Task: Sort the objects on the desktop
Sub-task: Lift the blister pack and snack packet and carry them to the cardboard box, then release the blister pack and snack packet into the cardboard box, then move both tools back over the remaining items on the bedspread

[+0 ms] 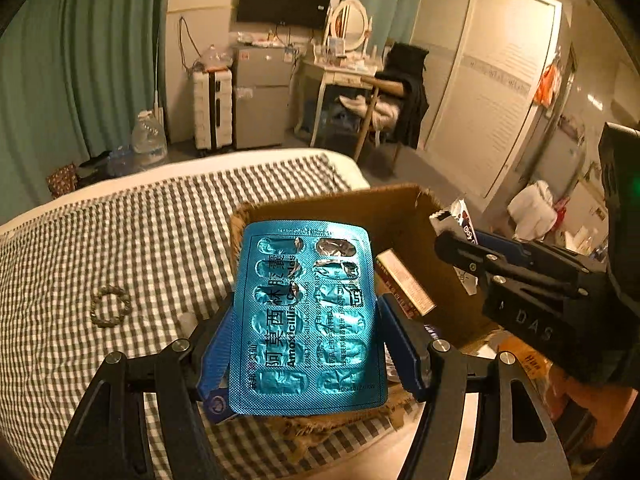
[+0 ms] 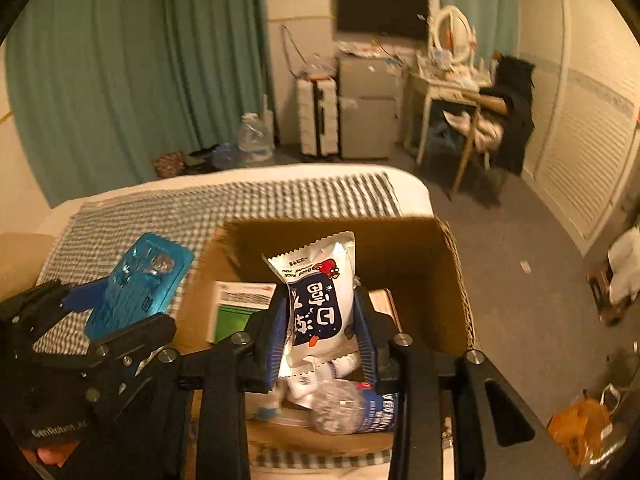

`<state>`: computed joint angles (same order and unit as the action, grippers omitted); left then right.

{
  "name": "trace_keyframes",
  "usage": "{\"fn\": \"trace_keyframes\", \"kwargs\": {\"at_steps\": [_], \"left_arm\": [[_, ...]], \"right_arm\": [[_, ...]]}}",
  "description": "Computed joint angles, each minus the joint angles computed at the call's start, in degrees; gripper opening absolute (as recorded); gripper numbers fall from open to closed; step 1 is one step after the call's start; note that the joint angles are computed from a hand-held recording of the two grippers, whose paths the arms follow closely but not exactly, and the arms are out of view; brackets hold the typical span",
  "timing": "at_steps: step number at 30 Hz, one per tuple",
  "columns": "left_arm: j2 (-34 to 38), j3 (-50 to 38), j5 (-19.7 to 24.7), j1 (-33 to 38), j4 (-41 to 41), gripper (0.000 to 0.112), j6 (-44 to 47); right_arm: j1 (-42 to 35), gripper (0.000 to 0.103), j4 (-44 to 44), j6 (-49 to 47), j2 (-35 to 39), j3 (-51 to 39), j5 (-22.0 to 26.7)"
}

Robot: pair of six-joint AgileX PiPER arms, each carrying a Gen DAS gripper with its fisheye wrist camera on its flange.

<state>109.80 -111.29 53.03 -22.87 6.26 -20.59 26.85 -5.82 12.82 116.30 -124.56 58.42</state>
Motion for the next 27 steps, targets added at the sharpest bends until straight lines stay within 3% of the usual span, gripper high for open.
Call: {"fn": "trace_keyframes", "kwargs": {"at_steps": [2, 4, 9, 14, 16, 23, 25, 27], "left_arm": [[3.2, -3.39, 2.04, -0.52, 0.47, 0.078, -0.55], [4.6, -3.87, 3.37, -0.67, 1.68, 0.095, -1.16], [3.39, -1.44, 4.6, 0.86, -0.27, 0.095, -0.39], [-6.44, 8.29, 1.47, 3.4, -0.23, 0.095, 0.67], [-9.85, 10.58, 1.03, 4.87, 1.44, 0.101, 0.79], [-25.83, 31.19, -8.58, 15.38, 11.1, 0.103, -5.36], [-28.63, 37.06, -12.21, 20.12, 11.1, 0.103, -5.53], [-31.55, 44.82, -18.74, 24.71, 12.71, 0.103, -6.91]], "right_arm": [[-1.45, 0.055, 0.58, 0.02, 1.67, -0.68, 0.66], [-1.91, 0.064, -1.85, 2.62, 1.26, 1.06, -0.08], [-2.34, 0.064, -1.37, 3.38, -1.06, 3.82, -0.83], [1.16, 0.065, -2.84, 4.37, -7.48, 10.89, -4.89], [4.54, 0.067, -4.85, 5.81, -10.66, 14.81, -7.94], [15.27, 0.069, -4.16, 6.84, -12.85, 22.53, -18.54], [17.74, 0.07, -4.08, 7.77, -10.27, 21.66, -19.3], [19.9, 0.07, -3.8, 8.71, -6.53, 19.25, -18.6]]}}
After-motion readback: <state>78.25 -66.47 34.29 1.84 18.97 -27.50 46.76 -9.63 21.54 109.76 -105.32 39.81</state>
